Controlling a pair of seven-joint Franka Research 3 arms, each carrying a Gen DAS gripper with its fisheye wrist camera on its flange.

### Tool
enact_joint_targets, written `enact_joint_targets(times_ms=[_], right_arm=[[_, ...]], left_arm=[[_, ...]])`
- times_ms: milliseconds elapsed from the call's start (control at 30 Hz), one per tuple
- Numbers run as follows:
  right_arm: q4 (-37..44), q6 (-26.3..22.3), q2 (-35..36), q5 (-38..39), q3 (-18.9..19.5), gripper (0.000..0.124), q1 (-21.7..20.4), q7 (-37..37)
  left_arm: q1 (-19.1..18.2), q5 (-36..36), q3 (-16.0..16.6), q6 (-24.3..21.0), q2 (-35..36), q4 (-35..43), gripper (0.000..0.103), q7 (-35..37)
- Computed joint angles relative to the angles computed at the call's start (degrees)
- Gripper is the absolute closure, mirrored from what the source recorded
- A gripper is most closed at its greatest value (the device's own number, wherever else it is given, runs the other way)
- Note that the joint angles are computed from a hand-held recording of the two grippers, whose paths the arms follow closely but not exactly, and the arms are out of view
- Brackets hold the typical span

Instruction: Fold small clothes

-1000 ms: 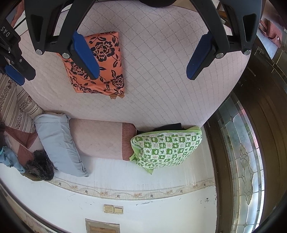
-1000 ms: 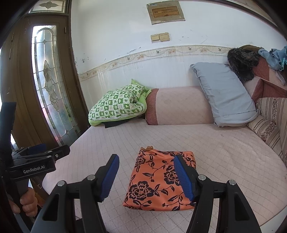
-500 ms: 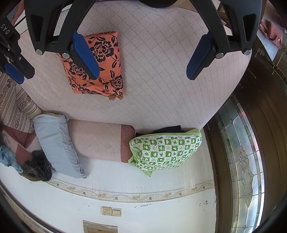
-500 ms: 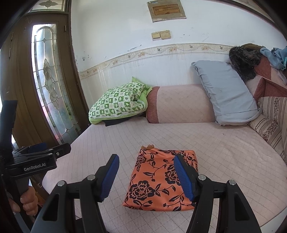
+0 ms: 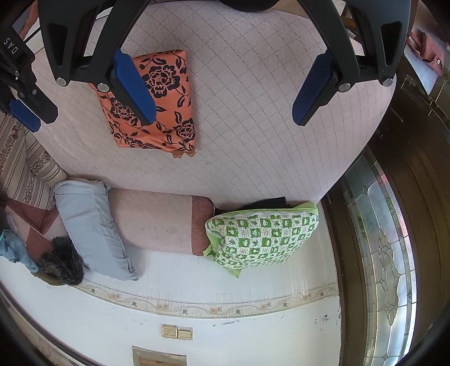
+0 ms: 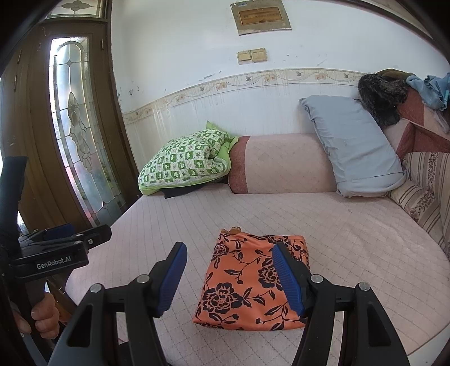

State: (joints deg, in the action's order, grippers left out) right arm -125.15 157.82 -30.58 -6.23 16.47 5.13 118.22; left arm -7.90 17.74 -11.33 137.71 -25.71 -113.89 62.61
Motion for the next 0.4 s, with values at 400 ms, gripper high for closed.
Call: enact_joint_targets(times_ms=[400], right_arm=[[1.09,0.66,5.48,0.17,-2.32,0.057,0.45,-1.10]], left_arm=[[0.12,0.79,-0.35,2.63,6.24,2.44,0.006,0.83]])
